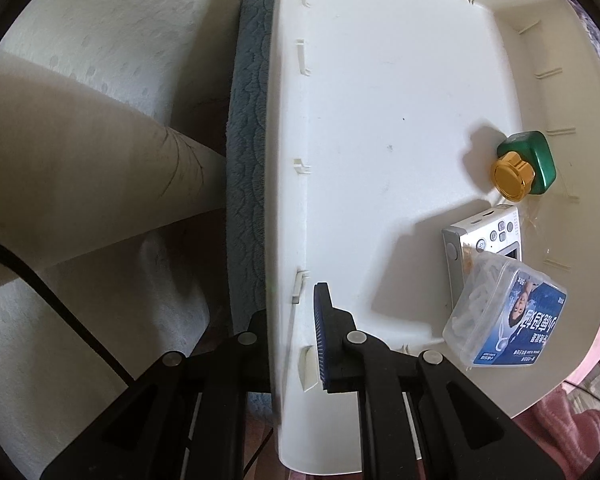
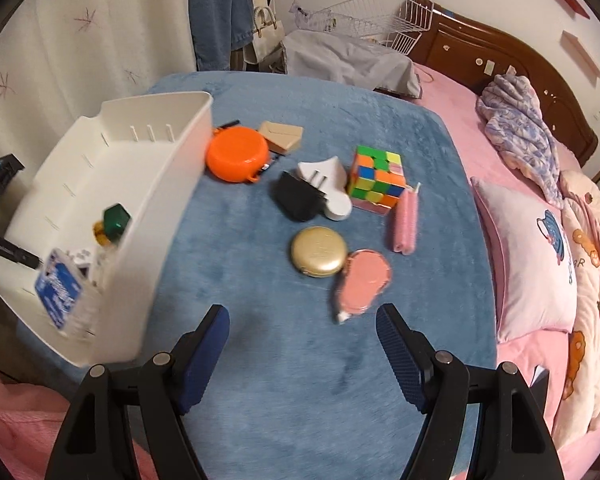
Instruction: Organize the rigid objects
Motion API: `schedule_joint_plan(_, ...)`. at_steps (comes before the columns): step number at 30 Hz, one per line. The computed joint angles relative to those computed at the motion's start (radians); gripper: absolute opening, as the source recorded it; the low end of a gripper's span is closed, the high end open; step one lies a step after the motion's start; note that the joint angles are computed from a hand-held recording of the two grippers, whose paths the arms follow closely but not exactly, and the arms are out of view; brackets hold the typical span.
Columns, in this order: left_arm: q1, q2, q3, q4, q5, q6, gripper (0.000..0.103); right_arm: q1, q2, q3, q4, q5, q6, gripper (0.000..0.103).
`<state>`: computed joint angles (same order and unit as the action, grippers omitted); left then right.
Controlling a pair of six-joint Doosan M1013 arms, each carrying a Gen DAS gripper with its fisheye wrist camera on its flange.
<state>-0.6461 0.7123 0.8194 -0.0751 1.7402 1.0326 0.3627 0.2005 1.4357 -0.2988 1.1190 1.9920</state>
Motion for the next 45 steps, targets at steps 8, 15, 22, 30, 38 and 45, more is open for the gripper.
schedule_joint_plan(8,-0.007,0.006,-0.007,0.020,0.012,-0.039,0.012,-0.067,0.008,0.036,0.054,-0.054,-0.148,0.077)
schedule_joint_plan(15,-0.011,0.012,-0.014,0.033,0.021,-0.067,0.012,-0.128,0.033,0.052,0.153,-0.093,-0.265,0.077)
schedule_joint_plan(22,-0.013,0.009,-0.007,0.038,0.017,-0.099,0.012,-0.165,0.060,0.050,0.217,-0.102,-0.334,0.077)
schedule_joint_plan(30,-0.014,0.005,0.003,0.044,0.016,-0.134,0.012,-0.177,0.086,0.042,0.253,-0.093,-0.414,0.068)
schedule_joint_plan(38,-0.013,0.005,0.000,0.041,0.022,-0.128,0.012,-0.165,0.090,0.042,0.235,-0.099,-0.428,0.062)
schedule_joint_plan(45,-0.012,0.014,-0.012,0.041,0.035,-0.107,0.012,-0.154,0.086,0.044,0.224,-0.079,-0.355,0.062)
